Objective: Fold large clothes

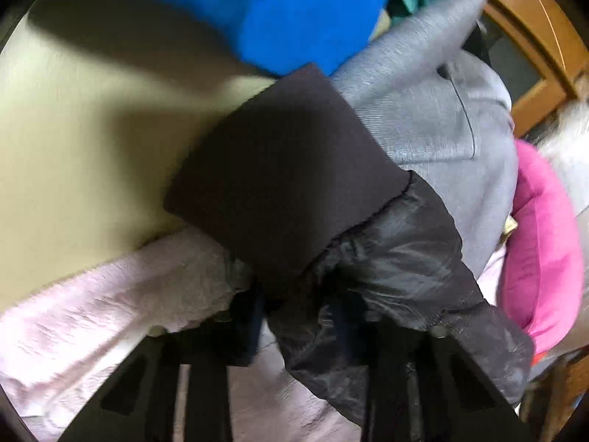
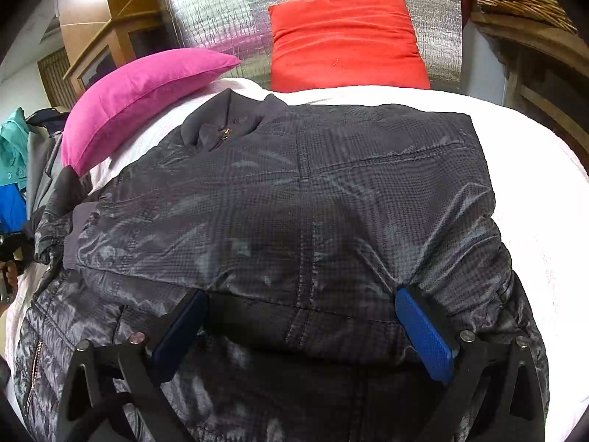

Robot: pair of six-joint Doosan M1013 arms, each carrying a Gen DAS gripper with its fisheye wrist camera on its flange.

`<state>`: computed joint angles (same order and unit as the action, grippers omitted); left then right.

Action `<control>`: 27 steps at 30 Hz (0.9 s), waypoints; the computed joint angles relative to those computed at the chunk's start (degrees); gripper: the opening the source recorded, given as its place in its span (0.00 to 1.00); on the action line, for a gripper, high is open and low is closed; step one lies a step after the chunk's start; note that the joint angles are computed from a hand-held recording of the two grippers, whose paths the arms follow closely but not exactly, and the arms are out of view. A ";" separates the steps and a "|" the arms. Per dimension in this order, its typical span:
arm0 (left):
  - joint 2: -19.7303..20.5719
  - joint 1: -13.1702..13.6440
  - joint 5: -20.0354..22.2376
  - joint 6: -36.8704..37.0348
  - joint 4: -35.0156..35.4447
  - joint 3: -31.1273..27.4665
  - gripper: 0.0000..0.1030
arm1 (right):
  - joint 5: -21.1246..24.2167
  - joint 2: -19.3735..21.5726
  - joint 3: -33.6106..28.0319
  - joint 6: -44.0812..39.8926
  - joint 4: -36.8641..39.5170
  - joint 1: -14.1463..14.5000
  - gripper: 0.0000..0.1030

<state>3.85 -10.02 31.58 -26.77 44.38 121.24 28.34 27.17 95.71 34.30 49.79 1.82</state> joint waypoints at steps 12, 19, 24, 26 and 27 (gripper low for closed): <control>-4.00 -17.43 28.99 6.08 17.51 -9.39 0.15 | 1.98 0.17 0.22 -3.65 5.61 -1.02 1.00; 1.78 -26.56 31.15 14.67 25.45 -21.80 0.15 | 4.29 0.37 0.32 -6.35 10.26 -2.02 1.00; 8.34 -30.64 28.02 21.59 23.03 -30.13 0.15 | 6.33 0.58 0.40 -8.17 13.77 -2.84 1.00; 11.71 -31.42 26.13 24.62 20.32 -33.43 0.15 | 6.89 0.63 0.42 -8.52 14.61 -3.01 1.00; 13.18 -31.66 25.43 25.54 19.29 -34.64 0.15 | 7.37 0.66 0.50 -8.98 15.53 -3.20 1.00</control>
<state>17.03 -41.68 57.01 -1.23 63.67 86.60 35.70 27.82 96.21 25.32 65.31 -1.38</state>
